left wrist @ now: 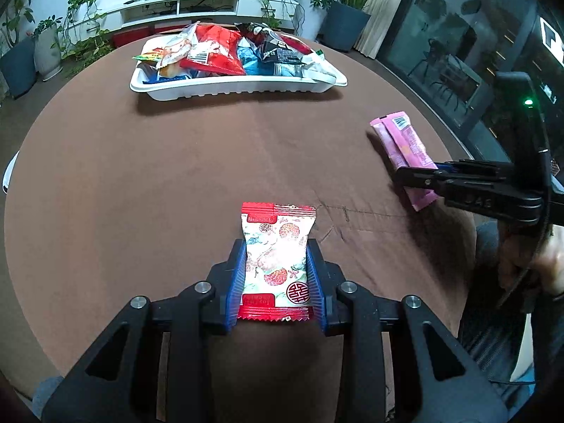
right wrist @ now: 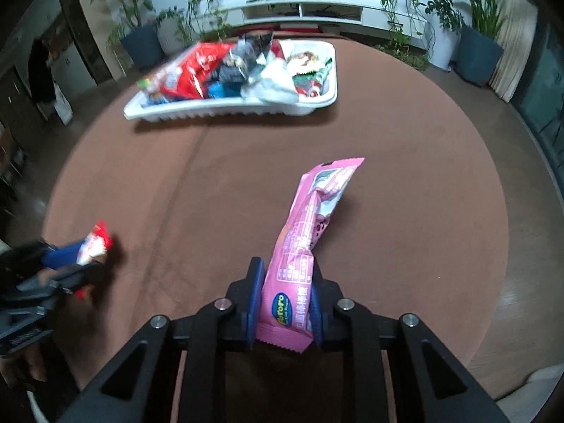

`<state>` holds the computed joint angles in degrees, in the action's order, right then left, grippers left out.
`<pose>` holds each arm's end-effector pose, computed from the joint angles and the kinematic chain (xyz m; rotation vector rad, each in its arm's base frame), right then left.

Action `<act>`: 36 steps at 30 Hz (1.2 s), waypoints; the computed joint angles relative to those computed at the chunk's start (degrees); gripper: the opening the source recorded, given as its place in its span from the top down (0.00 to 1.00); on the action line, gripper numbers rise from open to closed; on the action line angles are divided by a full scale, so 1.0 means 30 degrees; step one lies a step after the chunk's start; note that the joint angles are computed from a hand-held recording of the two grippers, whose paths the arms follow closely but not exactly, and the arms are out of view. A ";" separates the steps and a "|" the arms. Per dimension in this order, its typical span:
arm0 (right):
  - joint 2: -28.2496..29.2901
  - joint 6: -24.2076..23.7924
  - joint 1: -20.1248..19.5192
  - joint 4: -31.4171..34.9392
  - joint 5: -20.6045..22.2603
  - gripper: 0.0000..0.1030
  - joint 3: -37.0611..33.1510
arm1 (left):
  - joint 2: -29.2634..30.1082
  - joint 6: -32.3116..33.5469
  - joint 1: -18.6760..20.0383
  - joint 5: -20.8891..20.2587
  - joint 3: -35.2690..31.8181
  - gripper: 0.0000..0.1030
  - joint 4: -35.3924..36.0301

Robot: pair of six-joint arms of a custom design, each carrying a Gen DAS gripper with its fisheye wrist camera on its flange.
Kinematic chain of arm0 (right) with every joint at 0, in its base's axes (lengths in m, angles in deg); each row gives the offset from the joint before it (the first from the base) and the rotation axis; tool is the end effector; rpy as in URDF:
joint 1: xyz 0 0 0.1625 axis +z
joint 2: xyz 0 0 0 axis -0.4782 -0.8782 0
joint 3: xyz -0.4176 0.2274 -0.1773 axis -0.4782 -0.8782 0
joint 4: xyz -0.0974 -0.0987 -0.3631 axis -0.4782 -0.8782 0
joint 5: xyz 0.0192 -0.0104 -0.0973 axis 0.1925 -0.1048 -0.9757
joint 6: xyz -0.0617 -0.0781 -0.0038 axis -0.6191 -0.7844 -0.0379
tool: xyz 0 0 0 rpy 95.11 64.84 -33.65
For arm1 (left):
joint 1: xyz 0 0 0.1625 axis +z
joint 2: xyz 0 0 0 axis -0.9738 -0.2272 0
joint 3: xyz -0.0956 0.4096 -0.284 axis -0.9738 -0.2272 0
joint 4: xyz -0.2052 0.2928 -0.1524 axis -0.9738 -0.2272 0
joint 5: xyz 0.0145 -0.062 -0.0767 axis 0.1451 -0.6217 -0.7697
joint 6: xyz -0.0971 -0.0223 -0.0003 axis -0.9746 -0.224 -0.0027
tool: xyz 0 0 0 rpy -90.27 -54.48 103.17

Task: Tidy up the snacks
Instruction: 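Grasp the pink bar with the right tool while the left tool holds the patterned pack, then carry the patterned pack and pink bar over the white tray and lower them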

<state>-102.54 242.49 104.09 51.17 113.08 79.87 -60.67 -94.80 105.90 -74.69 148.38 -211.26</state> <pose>0.0158 -0.2544 0.2148 -0.2957 -2.2614 0.8225 -0.2751 -0.3358 -0.0536 1.2714 2.5582 -0.0984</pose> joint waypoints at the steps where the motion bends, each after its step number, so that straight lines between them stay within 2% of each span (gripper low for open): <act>1: -0.0234 0.0151 -0.0010 0.0112 -0.0363 0.75 0.0047 | -0.0041 -0.0013 0.0009 -0.0008 0.0019 0.71 -0.0079; 5: -0.1420 0.0585 -0.0445 0.0903 -0.2465 0.76 0.0176 | -0.0221 -0.0020 0.0163 -0.0191 -0.0017 0.71 -0.0237; 10: -0.2392 0.0678 -0.0958 0.1674 -0.3758 0.76 0.0004 | -0.0730 0.0042 0.0520 -0.0224 -0.0326 0.71 -0.0060; 17: -0.5549 0.0049 -0.5300 0.4140 -0.7539 0.76 -0.0801 | -0.2021 0.0816 0.1714 0.0426 -0.2073 0.71 0.1083; 22: -0.6593 0.0124 -0.6415 0.6008 -0.8343 0.76 -0.2655 | -0.2383 0.1638 0.2634 0.1072 -0.4362 0.71 0.2481; 25: -0.6107 0.0414 -0.5151 0.6754 -0.7443 0.76 -0.4326 | -0.2344 0.2209 0.3130 0.1482 -0.6230 0.71 0.3568; 27: -0.5269 0.0544 -0.3668 0.7124 -0.6547 0.76 -0.5562 | -0.2228 0.2532 0.3347 0.1558 -0.7384 0.71 0.4227; 29: -0.3959 0.0525 -0.1897 0.7486 -0.5506 0.76 -0.6990 | -0.1954 0.2853 0.3516 0.1696 -0.8657 0.71 0.5006; 32: -0.1635 0.0562 -0.0180 0.8289 -0.4849 0.76 -0.9028 | -0.1236 0.3337 0.3651 0.1769 -1.0453 0.71 0.6051; 36: 0.0950 0.0182 0.1167 0.8803 -0.4161 0.76 -1.0810 | -0.0037 0.3871 0.3818 0.1959 -1.2409 0.71 0.7252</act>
